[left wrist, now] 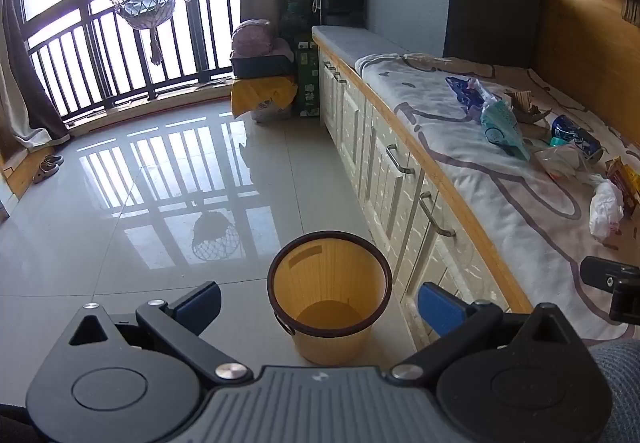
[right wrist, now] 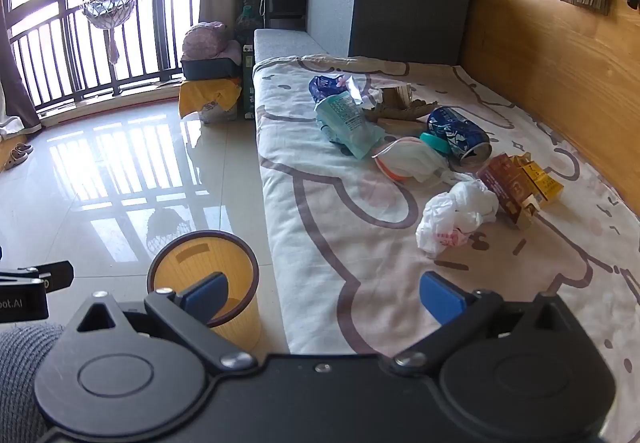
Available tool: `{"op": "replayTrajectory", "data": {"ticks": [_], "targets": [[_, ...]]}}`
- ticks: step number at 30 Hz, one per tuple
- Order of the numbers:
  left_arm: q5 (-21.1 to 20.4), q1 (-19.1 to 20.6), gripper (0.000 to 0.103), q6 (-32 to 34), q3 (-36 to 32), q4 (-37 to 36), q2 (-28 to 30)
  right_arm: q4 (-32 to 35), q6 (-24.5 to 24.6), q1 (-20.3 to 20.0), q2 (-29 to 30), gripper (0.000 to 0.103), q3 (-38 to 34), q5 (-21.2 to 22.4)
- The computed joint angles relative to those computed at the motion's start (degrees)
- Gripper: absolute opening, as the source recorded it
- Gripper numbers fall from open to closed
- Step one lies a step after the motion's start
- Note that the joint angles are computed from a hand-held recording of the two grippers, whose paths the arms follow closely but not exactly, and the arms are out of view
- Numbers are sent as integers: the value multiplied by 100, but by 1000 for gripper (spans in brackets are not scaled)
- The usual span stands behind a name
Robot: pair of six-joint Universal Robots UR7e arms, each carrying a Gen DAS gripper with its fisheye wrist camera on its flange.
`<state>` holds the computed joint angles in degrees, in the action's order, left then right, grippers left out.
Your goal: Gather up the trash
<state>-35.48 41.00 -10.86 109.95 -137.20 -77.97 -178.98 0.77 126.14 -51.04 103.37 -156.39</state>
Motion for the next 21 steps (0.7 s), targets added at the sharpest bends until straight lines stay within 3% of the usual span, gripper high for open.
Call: {"op": "replayTrajectory", "data": {"ticks": [21], "targets": [[16, -2, 103, 18, 4, -8, 2, 11, -8, 10, 13, 103, -15, -23]]}}
